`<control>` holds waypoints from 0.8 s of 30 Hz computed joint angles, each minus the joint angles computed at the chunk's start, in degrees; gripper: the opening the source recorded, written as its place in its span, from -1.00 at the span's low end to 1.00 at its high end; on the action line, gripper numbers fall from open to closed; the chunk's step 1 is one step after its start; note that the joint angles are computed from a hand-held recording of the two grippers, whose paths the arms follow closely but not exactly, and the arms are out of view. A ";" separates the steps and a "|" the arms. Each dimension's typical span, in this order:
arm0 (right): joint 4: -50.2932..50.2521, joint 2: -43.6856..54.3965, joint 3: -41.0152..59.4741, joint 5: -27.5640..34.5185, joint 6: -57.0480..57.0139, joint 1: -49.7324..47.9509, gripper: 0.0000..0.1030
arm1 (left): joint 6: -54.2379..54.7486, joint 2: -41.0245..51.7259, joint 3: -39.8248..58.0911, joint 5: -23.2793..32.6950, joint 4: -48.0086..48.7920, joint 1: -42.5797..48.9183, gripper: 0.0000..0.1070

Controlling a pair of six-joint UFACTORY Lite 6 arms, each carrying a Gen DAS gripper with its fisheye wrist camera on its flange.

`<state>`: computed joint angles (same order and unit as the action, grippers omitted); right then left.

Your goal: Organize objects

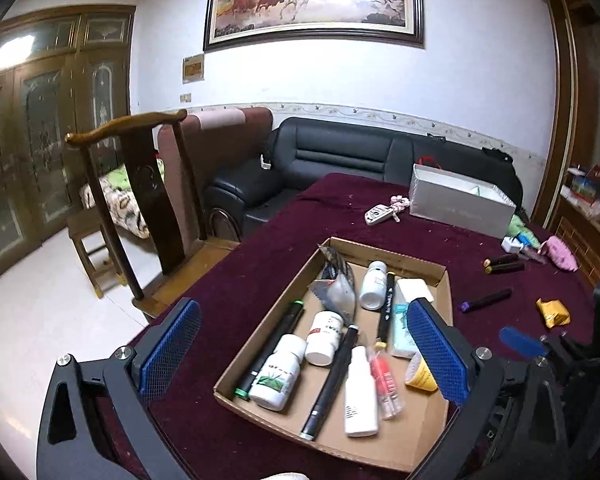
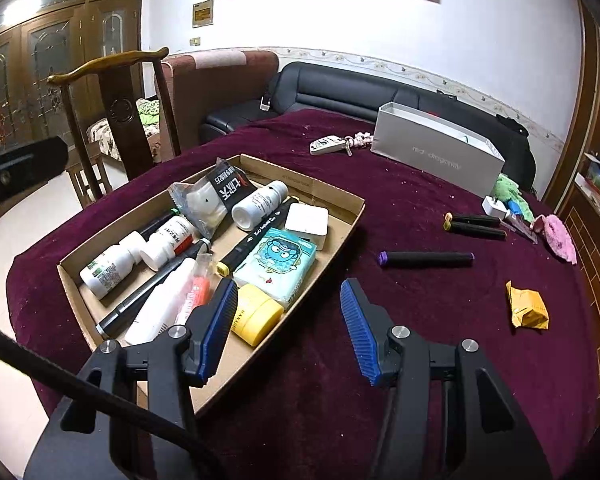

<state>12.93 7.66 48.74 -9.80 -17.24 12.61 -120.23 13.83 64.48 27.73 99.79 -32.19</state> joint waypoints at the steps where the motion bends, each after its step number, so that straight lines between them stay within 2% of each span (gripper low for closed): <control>1: 0.59 0.04 0.07 -0.05 -0.60 0.13 0.03 | 0.56 0.21 0.17 0.12 -0.31 -0.14 0.90; 10: 14.25 1.57 1.62 -0.16 -14.00 3.17 0.03 | -2.68 0.07 -1.95 -3.50 2.53 2.12 0.90; 14: 20.59 2.48 2.67 -0.16 -20.12 4.19 0.03 | -9.62 -0.30 -3.45 -7.13 8.40 4.92 0.90; 18: 26.90 3.49 3.79 -0.44 -26.22 5.27 0.03 | -22.02 -0.75 -5.12 -10.91 19.97 7.97 0.90; 24: 33.53 4.68 4.81 -0.66 -32.65 6.55 0.03 | -20.93 0.11 -5.40 -8.89 18.53 8.00 0.90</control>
<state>46.46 12.34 53.55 -10.46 -49.89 19.16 -141.16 13.94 59.09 18.84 118.32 -24.19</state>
